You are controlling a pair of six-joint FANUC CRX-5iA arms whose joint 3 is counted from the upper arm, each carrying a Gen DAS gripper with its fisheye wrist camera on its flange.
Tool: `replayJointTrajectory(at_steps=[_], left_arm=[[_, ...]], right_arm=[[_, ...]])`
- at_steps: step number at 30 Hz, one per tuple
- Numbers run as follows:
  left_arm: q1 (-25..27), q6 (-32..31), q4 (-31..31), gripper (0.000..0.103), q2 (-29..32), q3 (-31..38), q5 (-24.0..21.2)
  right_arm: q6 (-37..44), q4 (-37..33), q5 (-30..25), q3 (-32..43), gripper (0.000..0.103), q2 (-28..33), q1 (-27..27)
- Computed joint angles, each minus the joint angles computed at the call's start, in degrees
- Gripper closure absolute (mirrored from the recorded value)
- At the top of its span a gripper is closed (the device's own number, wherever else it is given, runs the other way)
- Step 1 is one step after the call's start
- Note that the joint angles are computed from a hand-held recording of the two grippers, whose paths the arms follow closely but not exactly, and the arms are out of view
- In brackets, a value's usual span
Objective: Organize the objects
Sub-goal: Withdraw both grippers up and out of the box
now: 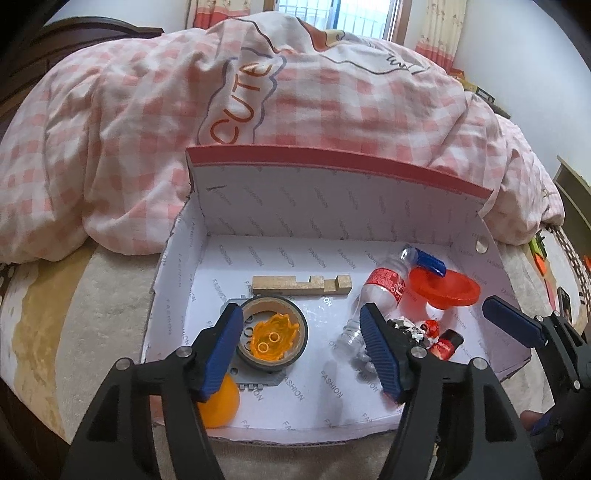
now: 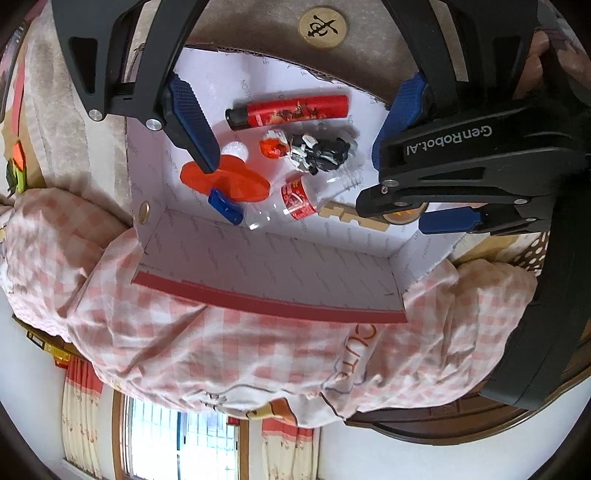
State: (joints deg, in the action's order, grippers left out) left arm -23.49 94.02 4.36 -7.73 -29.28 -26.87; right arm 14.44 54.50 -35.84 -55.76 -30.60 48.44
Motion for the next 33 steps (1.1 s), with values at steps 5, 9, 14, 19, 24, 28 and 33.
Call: replayJointTrajectory(at_steps=[5, 9, 14, 19, 24, 28, 33], left_arm=[[0.03, 0.49, -0.09, 0.034, -0.38, -0.01, 0.08], [0.17, -0.06, 0.31, 0.034, -0.92, -0.37, -0.08], [0.02, -0.4, 0.23, 0.034, -2.11, -1.06, -0.39], [-0.1, -0.11, -0.02, 0.034, -2.1, -1.01, -0.39], [-0.15, -0.24, 0.18, 0.034, -2.15, -1.07, -0.33], [-0.07, -0.54, 0.45, 0.034, -3.08, -1.67, -0.39], [0.31, -0.53, 0.09, 0.034, -5.11, -2.59, -0.81]], right_arm=[[-1.02, 1.44, -0.45, -0.41, 0.017, -0.64, 0.48], [-0.86, 1.33, -0.89, -0.39, 0.017, -0.8, 0.81], [-1.0, 0.77, -2.15, -0.64, 0.017, -1.56, 1.88], [-1.01, 0.18, -2.83, -1.09, 0.017, -2.4, 2.64], [-1.32, -0.13, -3.57, -1.41, 0.017, -3.06, 3.21], [-1.71, -0.12, -4.1, -1.57, 0.017, -3.49, 3.55], [-2.47, 0.06, -5.41, -2.06, 0.017, -5.13, 4.67]])
